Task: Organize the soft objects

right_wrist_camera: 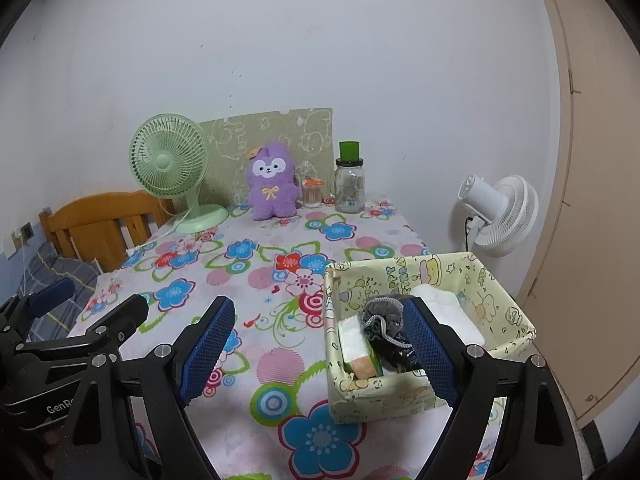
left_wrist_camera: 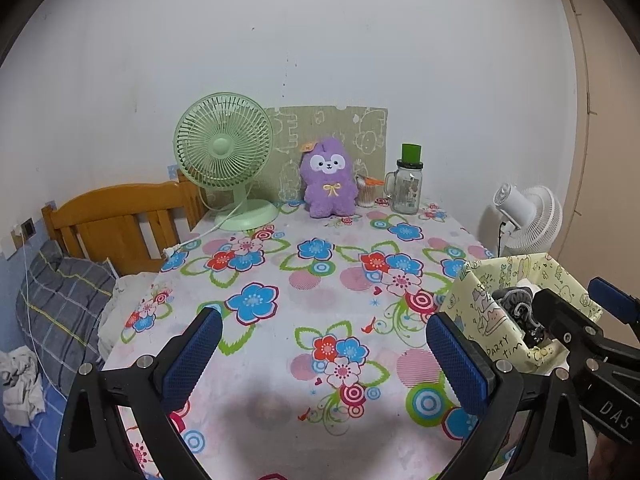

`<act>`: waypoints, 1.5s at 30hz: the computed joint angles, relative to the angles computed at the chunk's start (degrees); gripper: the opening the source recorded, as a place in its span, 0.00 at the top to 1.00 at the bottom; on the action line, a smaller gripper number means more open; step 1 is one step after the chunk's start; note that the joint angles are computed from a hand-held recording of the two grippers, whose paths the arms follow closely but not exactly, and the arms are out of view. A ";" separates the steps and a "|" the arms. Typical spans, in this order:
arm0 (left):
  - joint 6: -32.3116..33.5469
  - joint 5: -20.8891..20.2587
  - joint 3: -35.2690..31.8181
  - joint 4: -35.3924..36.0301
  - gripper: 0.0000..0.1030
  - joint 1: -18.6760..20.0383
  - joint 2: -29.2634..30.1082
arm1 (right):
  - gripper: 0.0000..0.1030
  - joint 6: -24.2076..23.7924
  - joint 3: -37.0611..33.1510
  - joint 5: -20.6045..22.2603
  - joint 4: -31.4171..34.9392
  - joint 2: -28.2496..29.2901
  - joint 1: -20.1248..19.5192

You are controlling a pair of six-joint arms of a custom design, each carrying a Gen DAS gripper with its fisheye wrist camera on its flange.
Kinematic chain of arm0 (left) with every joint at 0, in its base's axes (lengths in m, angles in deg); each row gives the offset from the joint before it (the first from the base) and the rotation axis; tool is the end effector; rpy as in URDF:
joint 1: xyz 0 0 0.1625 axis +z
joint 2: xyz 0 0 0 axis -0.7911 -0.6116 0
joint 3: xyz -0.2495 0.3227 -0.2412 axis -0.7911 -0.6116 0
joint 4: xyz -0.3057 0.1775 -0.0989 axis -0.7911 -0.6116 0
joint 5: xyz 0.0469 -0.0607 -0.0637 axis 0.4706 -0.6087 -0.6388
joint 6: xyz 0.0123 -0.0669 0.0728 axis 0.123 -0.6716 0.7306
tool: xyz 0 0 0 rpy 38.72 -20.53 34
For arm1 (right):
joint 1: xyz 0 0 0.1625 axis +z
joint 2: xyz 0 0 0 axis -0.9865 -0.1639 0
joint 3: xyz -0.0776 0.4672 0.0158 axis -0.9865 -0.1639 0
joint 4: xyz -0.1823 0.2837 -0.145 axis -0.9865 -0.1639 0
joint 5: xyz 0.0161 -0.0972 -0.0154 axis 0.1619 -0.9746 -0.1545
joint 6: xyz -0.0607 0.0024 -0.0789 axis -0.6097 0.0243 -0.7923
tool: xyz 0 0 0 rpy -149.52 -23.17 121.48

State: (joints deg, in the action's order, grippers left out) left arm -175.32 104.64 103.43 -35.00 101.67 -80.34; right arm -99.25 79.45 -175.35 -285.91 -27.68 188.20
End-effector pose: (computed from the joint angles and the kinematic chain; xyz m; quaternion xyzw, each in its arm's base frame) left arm -0.1928 -0.5581 0.1930 0.1843 0.7967 -0.4685 0.3343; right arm 0.2616 -0.5572 0.1141 0.2322 -0.7990 0.4618 0.3074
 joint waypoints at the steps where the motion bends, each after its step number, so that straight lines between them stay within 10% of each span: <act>1: 0.04 0.02 -0.15 0.07 0.00 0.04 0.04 | 0.14 -0.06 -0.02 0.00 0.00 0.01 0.01; 45: -1.57 -0.96 -0.54 0.31 0.00 -0.40 -0.19 | 0.14 -1.49 -0.78 0.73 -1.21 0.25 0.23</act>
State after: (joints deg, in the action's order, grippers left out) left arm -176.89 103.68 102.89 -34.69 101.27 -80.53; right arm -100.74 78.67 -174.61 -287.12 -27.44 188.42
